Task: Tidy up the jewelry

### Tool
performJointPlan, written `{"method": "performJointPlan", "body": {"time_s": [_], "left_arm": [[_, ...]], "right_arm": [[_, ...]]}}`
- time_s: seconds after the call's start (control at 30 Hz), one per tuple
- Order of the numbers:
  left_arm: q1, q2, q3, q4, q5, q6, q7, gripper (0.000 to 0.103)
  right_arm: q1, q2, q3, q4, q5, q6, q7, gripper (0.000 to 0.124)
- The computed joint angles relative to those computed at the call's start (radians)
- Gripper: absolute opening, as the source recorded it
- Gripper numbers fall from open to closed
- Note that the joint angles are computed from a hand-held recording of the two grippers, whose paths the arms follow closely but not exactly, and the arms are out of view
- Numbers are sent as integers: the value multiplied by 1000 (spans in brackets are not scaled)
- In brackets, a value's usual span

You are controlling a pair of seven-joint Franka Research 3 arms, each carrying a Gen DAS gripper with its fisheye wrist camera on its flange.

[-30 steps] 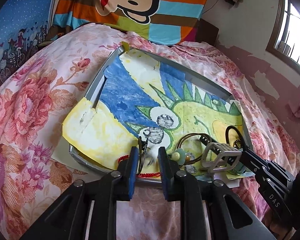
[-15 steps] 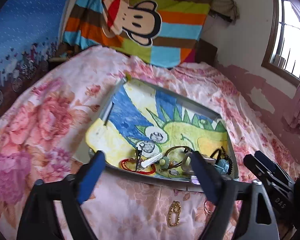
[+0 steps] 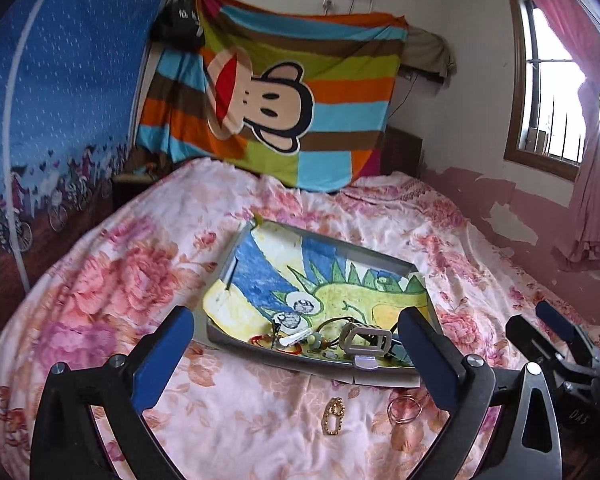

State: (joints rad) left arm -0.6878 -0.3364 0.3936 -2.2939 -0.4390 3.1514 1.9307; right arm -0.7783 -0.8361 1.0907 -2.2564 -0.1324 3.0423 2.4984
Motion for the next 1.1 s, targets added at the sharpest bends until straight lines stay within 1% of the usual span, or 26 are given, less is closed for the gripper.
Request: {"method": "performJointPlan", "body": {"time_s": [0.07,0.2,0.3,0.5,0.6,0.7,0.77,0.87,0.97,1.1], "left_arm": [[13,-30,-13,-33,12,24,-2,103],[80,-102,-64,-133,85,91,-42,103],[98,-155,-68,-199,124,106,-67,103],[174,-230,-107,-284,213,60,-123,103],[222,-256,-139,-316,265,32,-153,103],[234,-282,-142,-339,310,-3,-177,103],[229,-300,-131,-352,340,-29,-181,103],[240,-311,-140,-364,368,-60,-188,103],[239,-321,-140,-367,372,-106,-183,103],[253,-313,-158,-366,368,-129,-172,103]], "right_arm": [[37,-25,-25,-28,3,-3,1,101],[108,-54,-62,-74,0,-40,2,101],[162,-63,-89,-111,-7,-65,11,101],[283,-49,-143,-164,-48,-139,14,101],[345,-23,-170,-180,-71,-182,23,101],[404,10,-198,-190,-92,-228,30,101],[433,37,-214,-193,-108,-252,32,101],[470,74,-237,-193,-133,-282,42,101],[496,110,-260,-189,-156,-299,60,101],[523,154,-279,-176,-196,-327,87,101]]}}
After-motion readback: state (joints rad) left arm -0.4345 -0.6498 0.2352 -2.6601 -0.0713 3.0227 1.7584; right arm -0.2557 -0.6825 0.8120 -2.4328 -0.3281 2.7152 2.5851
